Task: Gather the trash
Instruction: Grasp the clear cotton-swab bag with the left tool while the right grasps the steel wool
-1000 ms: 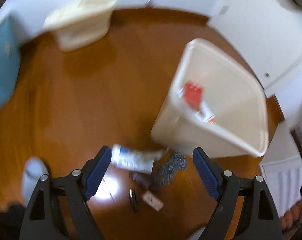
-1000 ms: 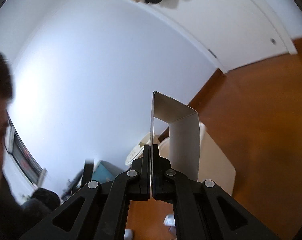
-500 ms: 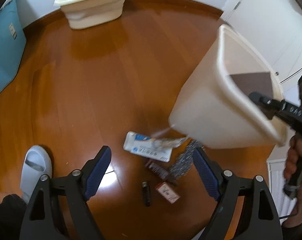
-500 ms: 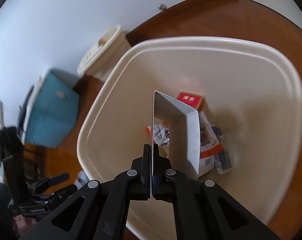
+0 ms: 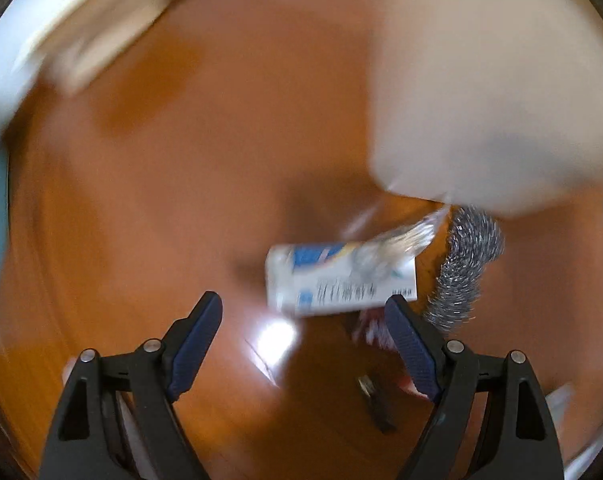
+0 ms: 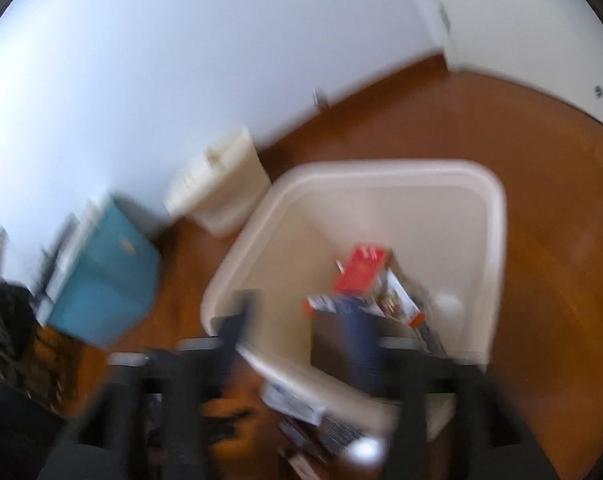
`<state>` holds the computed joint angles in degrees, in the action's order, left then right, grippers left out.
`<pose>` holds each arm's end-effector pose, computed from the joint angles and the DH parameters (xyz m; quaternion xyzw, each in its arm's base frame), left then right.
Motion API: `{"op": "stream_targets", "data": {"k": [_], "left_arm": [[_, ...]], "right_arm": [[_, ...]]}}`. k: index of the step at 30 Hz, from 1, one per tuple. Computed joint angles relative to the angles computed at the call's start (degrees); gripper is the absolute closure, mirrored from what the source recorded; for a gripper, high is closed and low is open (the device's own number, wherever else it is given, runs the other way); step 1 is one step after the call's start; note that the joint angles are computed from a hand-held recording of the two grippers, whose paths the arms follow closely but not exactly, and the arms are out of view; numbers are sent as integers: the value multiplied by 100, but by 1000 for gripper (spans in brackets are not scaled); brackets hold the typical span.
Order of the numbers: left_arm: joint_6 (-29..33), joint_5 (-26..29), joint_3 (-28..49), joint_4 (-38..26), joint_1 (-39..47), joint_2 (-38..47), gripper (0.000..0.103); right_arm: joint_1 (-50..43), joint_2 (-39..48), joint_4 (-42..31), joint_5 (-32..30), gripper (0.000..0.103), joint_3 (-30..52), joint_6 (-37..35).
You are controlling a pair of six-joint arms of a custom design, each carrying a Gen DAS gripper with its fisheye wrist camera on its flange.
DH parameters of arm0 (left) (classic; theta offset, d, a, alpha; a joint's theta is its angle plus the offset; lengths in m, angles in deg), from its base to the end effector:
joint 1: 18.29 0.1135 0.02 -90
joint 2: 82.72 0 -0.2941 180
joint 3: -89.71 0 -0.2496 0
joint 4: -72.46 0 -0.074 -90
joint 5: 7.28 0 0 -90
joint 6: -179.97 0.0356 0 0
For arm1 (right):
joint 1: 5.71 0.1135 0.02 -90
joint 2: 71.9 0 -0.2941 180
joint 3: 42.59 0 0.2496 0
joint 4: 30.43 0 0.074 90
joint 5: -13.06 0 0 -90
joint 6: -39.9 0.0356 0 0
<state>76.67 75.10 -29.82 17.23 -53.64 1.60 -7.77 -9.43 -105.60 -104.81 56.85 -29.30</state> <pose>0.1984 -0.1349 0.1979 0.1837 0.9761 0.0212 0.1138 0.1669 0.0107 0.4592 0.0699 0.8766 0.2828 0.3830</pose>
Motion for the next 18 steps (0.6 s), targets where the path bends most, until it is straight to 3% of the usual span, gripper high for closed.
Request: {"op": "stream_targets", "data": {"k": [2, 4, 8, 14, 15, 16, 18], "left_arm": [[512, -330, -53, 465, -450, 105, 20], [903, -495, -93, 894, -742, 328, 20], [1284, -371, -43, 1397, -917, 850, 20], [929, -32, -42, 1769, -686, 1415, 21], [854, -6, -53, 1784, -647, 1452, 24], [827, 56, -47, 1770, -626, 1493, 41], [744, 271, -20, 1683, -579, 1492, 59]], "right_arm": [[-417, -761, 290, -404, 0, -514, 190], [-623, -1255, 59, -412, 0, -855, 311], [-927, -1978, -262, -591, 0, -1714, 496], [-273, -2544, -355, -88, 7, -2871, 1054], [-239, -2640, -285, -137, 7, -3053, 1145], [-78, -2696, -153, -85, 7, -3269, 1267], [645, -2770, 141, 449, 13, -3663, 1688]]}}
